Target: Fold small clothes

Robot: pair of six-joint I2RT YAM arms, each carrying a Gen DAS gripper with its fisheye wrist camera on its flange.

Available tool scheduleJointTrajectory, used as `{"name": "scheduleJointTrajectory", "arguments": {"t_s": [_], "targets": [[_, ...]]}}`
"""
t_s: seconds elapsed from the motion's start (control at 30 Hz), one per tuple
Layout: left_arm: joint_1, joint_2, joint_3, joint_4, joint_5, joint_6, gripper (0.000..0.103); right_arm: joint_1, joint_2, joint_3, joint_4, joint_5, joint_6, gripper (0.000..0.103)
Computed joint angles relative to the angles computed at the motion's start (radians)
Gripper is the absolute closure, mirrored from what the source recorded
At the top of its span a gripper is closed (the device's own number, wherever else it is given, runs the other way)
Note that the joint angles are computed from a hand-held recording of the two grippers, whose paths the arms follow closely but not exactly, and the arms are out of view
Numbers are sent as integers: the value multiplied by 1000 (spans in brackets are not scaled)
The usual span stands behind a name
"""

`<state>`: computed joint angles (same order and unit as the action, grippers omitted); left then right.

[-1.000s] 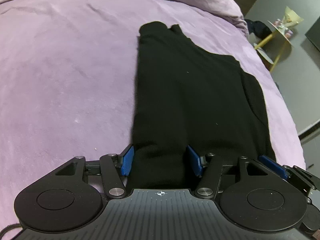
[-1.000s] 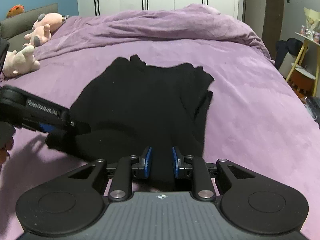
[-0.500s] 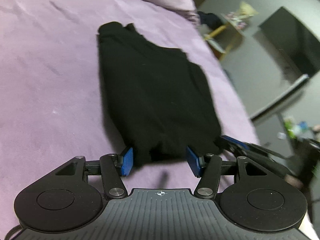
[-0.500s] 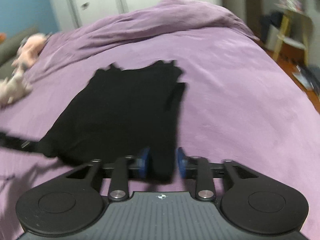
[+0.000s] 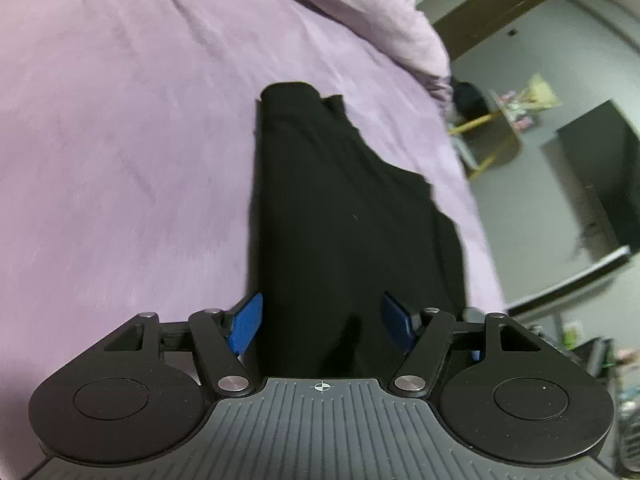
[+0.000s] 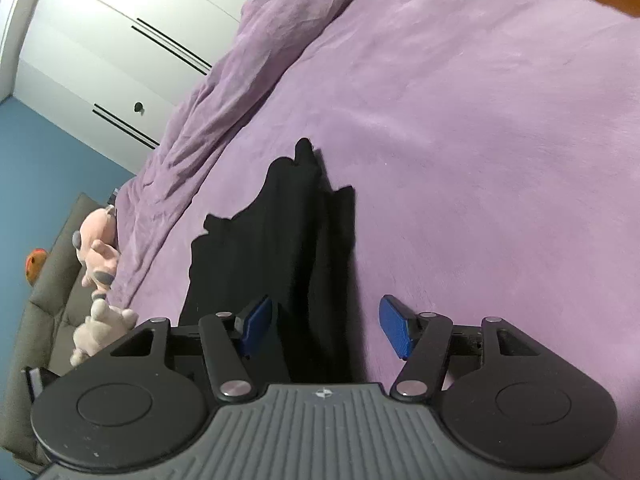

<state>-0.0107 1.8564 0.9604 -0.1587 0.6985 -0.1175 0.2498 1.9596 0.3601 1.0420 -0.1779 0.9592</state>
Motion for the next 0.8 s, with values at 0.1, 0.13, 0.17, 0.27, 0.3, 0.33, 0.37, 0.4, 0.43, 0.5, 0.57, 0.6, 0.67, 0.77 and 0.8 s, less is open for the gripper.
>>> {"name": "scheduleJointTrajectory", "arguments": {"t_s": [0.1, 0.13, 0.17, 0.27, 0.3, 0.33, 0.37, 0.4, 0.43, 0.5, 0.57, 0.6, 0.67, 0.77, 0.8], "targets": [[-45, 80, 85, -17, -56, -30, 35, -15, 55, 75, -18, -49, 8, 52], [-47, 108, 102, -8, -32, -53, 37, -18, 64, 101, -39, -64, 0, 61], [-40, 123, 105, 2, -16, -71, 38, -14, 76, 124, -56, -72, -2, 67], [-26, 137, 103, 25, -6, -103, 57, 16, 96, 162, -72, -38, 9, 82], [-24, 135, 102, 24, -8, -102, 62, 31, 88, 163, -79, -12, 13, 83], [-18, 130, 104, 18, 1, -98, 70, 48, 71, 162, -94, 14, 2, 84], [-15, 123, 103, 18, 5, -99, 73, 60, 58, 152, -86, 30, 0, 85], [-16, 109, 97, 22, 8, -104, 74, 60, 56, 136, -53, 25, 13, 85], [-14, 99, 99, 21, 14, -106, 75, 62, 53, 126, -27, 20, 31, 86], [-13, 68, 94, 21, 19, -107, 77, 68, 40, 119, -6, 17, 63, 86], [-15, 37, 95, 11, 9, -102, 78, 88, 10, 124, -27, 23, 71, 86], [-11, 16, 95, -3, 6, -94, 78, 100, -8, 128, -48, 29, 72, 86], [13, -28, 91, -36, 20, -71, 78, 122, -32, 128, -45, 26, 86, 86], [90, -103, 74, -120, 62, 25, 78, 168, -45, 123, -7, 15, 125, 86], [124, -129, 71, -168, 73, 72, 78, 188, -48, 125, -5, 15, 126, 86]]}}
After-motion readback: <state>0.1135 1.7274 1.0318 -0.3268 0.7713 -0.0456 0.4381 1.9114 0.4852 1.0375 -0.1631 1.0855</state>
